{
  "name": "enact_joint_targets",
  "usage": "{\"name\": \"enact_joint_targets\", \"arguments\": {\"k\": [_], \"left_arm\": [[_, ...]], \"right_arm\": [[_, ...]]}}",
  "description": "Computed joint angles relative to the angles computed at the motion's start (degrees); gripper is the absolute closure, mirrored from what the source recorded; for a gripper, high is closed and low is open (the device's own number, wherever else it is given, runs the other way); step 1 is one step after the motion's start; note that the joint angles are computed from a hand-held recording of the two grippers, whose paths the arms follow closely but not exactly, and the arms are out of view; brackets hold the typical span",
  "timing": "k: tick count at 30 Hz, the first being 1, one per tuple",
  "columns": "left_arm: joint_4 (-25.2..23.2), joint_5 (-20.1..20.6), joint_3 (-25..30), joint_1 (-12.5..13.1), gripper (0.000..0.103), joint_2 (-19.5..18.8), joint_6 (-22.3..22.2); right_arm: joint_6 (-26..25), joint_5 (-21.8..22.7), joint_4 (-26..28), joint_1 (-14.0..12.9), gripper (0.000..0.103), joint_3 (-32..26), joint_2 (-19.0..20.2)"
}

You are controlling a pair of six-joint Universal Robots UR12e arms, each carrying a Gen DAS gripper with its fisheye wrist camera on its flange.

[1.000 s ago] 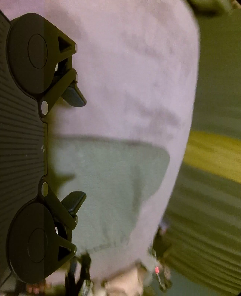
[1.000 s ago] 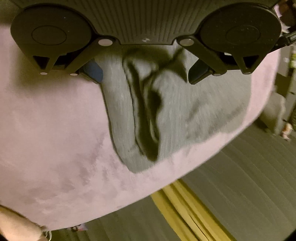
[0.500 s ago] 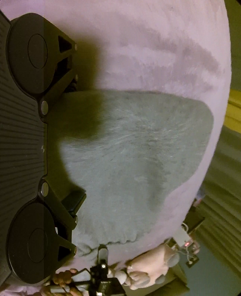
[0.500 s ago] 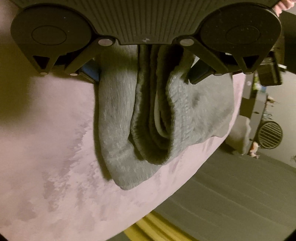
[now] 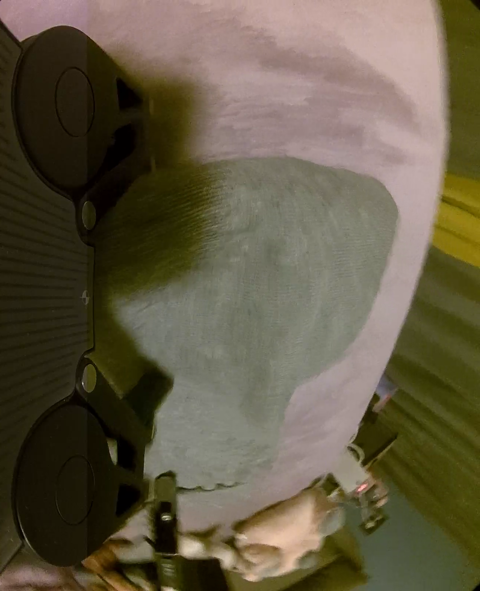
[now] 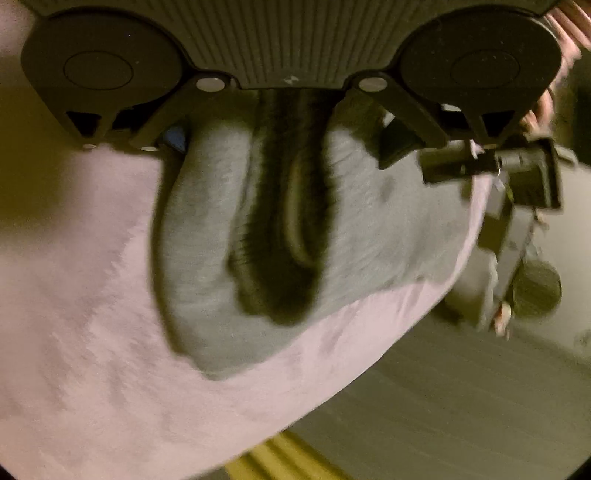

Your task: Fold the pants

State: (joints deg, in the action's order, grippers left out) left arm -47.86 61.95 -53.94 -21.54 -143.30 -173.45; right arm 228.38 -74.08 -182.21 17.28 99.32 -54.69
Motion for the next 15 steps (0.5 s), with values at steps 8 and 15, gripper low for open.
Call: {"name": "enact_joint_targets", "arguments": {"k": [8, 15], "left_arm": [[-0.40, -1.03, 1.96, 0.02, 0.014, -1.54, -1.74], [3.10, -0.94, 1.06, -0.24, 0.063, -0.53, -2.80]], "right_arm": [[7.87, 4.54, -7.33, -0.78, 0.004, -1.31, 2.97], [1.35, -5.92, 2.46, 2.03, 0.036, -4.22, 1.50]]}}
